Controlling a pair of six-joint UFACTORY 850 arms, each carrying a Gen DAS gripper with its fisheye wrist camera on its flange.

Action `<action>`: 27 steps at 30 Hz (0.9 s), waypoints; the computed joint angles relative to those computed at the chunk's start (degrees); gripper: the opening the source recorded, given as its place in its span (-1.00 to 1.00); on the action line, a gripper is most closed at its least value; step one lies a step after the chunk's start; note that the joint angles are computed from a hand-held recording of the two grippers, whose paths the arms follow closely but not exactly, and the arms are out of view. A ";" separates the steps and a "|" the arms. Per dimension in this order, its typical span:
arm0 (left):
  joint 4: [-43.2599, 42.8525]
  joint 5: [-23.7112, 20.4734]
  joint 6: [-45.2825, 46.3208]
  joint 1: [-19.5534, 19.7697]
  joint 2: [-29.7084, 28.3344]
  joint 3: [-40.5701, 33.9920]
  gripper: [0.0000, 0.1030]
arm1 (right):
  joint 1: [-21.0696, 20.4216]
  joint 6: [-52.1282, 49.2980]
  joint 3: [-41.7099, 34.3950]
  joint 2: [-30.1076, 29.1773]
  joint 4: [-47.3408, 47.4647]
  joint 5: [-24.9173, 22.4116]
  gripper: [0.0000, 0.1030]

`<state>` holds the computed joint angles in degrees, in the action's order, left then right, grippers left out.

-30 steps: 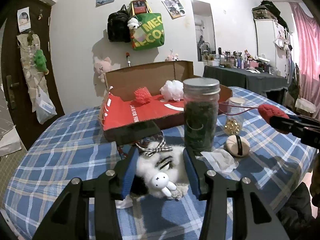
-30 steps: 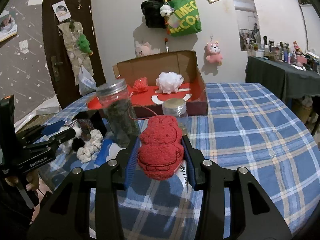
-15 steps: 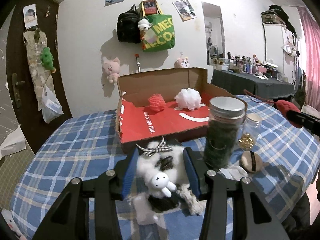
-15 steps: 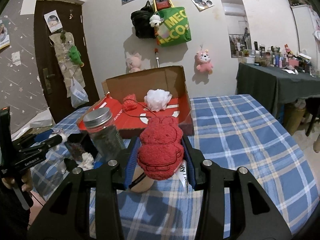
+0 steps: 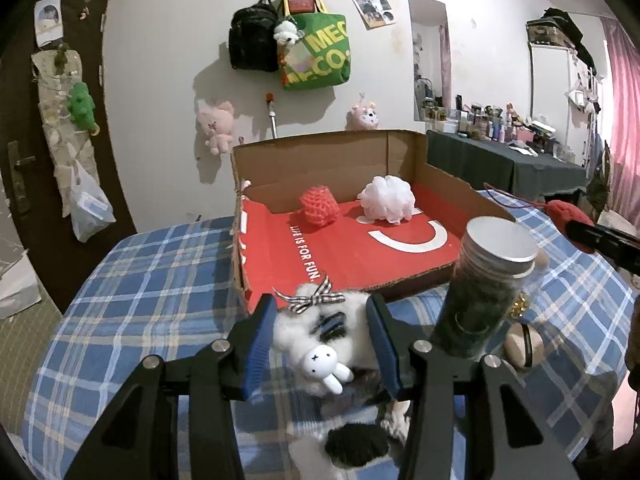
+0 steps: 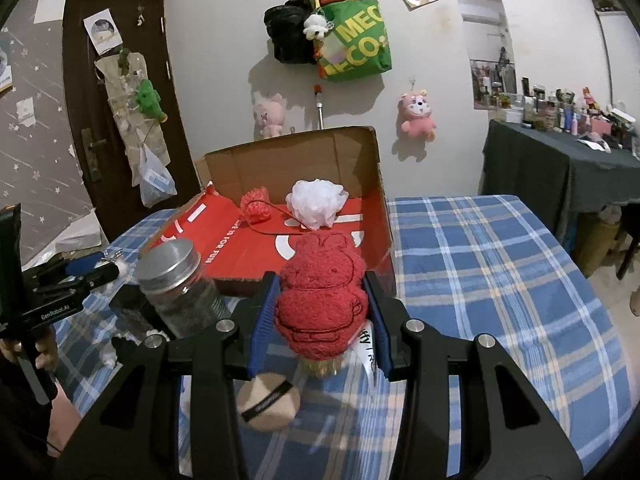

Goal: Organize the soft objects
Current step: 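Carry both plushes over the box and lower them onto the red paper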

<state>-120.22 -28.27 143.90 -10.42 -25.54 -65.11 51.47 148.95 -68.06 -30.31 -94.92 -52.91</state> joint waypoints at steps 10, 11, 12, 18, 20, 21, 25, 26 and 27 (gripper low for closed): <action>19.36 2.48 -17.79 -1.01 -5.20 -9.98 -0.05 | -5.54 -6.72 -2.97 -0.66 -1.59 9.00 -0.23; 21.25 2.71 -19.46 -1.16 -5.64 -10.77 -0.05 | -6.02 -7.56 -3.28 -0.78 -1.46 9.88 -0.23; 24.55 3.00 -22.46 -1.32 -6.37 -12.14 -0.05 | -6.67 -9.79 -4.06 -1.12 -0.46 10.98 -0.22; 40.99 3.41 -37.37 -2.32 -10.13 -19.14 -0.05 | -9.75 -21.86 -8.45 -3.18 5.54 16.30 -0.22; 47.11 3.22 -42.76 -2.80 -11.79 -21.97 -0.05 | -11.19 -28.25 -10.65 -4.31 9.69 18.77 -0.23; 50.11 3.35 -45.34 -3.10 -12.57 -23.27 -0.05 | -11.69 -30.64 -11.50 -4.76 11.43 19.48 -0.23; 61.20 4.12 -54.91 -4.32 -15.67 -28.19 -0.05 | -14.29 -45.36 -16.22 -7.29 22.90 22.77 -0.23; 65.28 3.42 -58.60 -4.57 -16.75 -29.95 -0.05 | -14.82 -49.38 -17.62 -8.07 26.16 22.94 -0.23; 67.76 2.76 -60.97 -4.70 -17.62 -31.36 -0.05 | -15.47 -54.29 -19.29 -9.01 30.22 23.08 -0.23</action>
